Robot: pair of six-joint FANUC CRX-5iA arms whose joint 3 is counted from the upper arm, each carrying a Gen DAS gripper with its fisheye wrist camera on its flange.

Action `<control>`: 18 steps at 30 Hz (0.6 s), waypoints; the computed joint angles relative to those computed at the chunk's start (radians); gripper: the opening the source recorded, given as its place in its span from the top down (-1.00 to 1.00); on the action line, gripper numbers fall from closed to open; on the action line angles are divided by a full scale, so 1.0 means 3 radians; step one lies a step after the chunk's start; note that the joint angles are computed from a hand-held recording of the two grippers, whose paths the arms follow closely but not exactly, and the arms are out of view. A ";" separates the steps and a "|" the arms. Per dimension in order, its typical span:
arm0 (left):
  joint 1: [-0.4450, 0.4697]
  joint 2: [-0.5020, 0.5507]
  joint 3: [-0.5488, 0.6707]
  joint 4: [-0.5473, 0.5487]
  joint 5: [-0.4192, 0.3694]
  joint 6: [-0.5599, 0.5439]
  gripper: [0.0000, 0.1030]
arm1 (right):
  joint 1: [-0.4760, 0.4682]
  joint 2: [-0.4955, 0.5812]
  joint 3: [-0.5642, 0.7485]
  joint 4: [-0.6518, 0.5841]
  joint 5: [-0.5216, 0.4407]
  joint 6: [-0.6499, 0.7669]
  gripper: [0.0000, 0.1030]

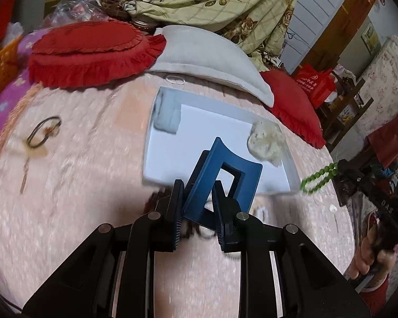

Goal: Organize jewelry
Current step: 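Place the blue claw clip in the tray with the left tool while the right places the green bracelet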

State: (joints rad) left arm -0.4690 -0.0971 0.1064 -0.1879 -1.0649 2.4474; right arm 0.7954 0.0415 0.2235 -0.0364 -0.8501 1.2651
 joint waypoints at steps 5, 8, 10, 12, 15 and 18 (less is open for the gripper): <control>0.0223 0.0341 0.0224 0.0199 0.0044 -0.0269 0.61 | 0.0045 0.0487 0.0490 0.0070 -0.0203 0.0075 0.84; 0.0332 0.0581 0.0410 0.0254 -0.0020 -0.0372 0.61 | 0.0020 0.0805 0.0866 0.0008 -0.0376 0.0108 0.84; 0.0382 0.0709 0.0512 0.0263 -0.0055 -0.0418 0.61 | 0.0011 0.1023 0.1123 0.0034 -0.0487 0.0055 0.84; 0.0437 0.0877 0.0652 0.0255 -0.0107 -0.0471 0.61 | -0.0010 0.1264 0.1419 0.0035 -0.0609 0.0041 0.84; 0.0518 0.1043 0.0755 0.0298 -0.0115 -0.0522 0.61 | -0.0070 0.1645 0.1914 -0.0020 -0.0849 0.0034 0.84; 0.0613 0.1218 0.0857 0.0388 -0.0115 -0.0592 0.61 | -0.0129 0.1950 0.2295 -0.0052 -0.1042 0.0013 0.84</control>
State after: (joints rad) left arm -0.2852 0.2684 0.3635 -0.0714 -1.0994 2.2697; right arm 0.7566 0.6264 0.9121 -0.0519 -1.1627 1.2689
